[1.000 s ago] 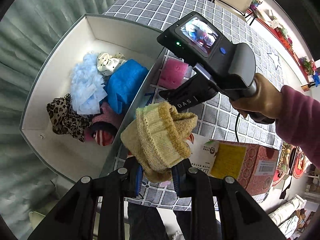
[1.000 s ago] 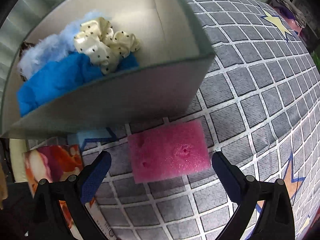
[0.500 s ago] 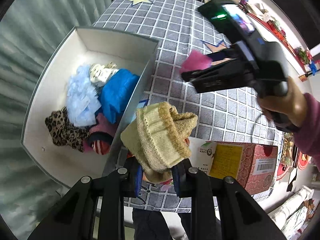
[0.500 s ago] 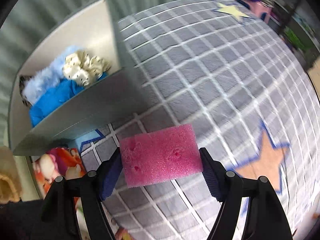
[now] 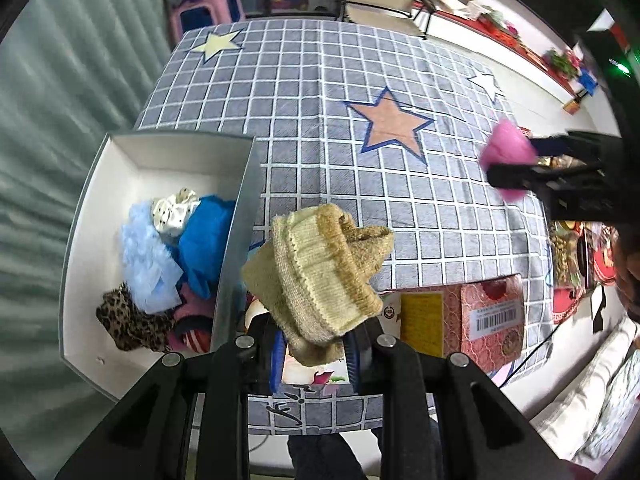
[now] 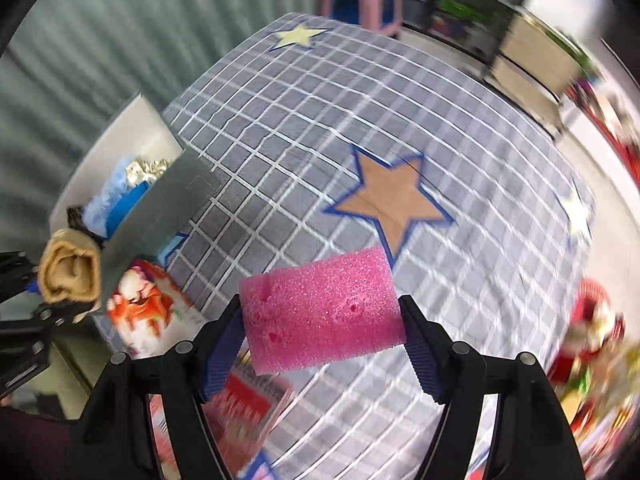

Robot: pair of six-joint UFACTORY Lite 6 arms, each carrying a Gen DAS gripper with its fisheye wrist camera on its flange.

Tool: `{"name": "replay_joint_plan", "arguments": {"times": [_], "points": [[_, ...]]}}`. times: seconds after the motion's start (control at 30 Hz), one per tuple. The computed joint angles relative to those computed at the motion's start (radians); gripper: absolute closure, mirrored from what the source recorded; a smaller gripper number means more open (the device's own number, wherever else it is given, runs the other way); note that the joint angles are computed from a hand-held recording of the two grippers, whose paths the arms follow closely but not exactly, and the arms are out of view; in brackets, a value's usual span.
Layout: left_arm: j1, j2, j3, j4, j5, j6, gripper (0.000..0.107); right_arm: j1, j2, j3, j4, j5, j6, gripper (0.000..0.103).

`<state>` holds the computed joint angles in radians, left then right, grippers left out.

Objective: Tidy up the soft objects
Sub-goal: 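Carry the beige knitted item and pink sponge over the white box with both tools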

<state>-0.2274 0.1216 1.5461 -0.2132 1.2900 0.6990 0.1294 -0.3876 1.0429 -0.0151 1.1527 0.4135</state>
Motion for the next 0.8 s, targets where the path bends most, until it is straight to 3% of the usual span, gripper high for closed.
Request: {"name": "replay_joint_plan", "arguments": {"times": [0.17,0.4,0.6,0.8], "points": [[0.058,0.003,0.030,-0.019,0.021,0.084,0.080,0.200,-0.082,0.061,-0.068,0.150,0.287,0.028],[0.170,0.052,0.100,-0.048,0.060,0.183,0.080,0.543,0.053,0.260,-0.167,0.246,0.643,0.028],[0.260,0.100,0.154,-0.068,0.081,0.246,0.080,0.666,0.250,0.485,-0.202,0.279,0.741,0.028],[0.355,0.188,0.237,-0.065,0.086,0.263,0.080,0.682,0.471,0.725,-0.188,0.275,0.695,0.028]]}}
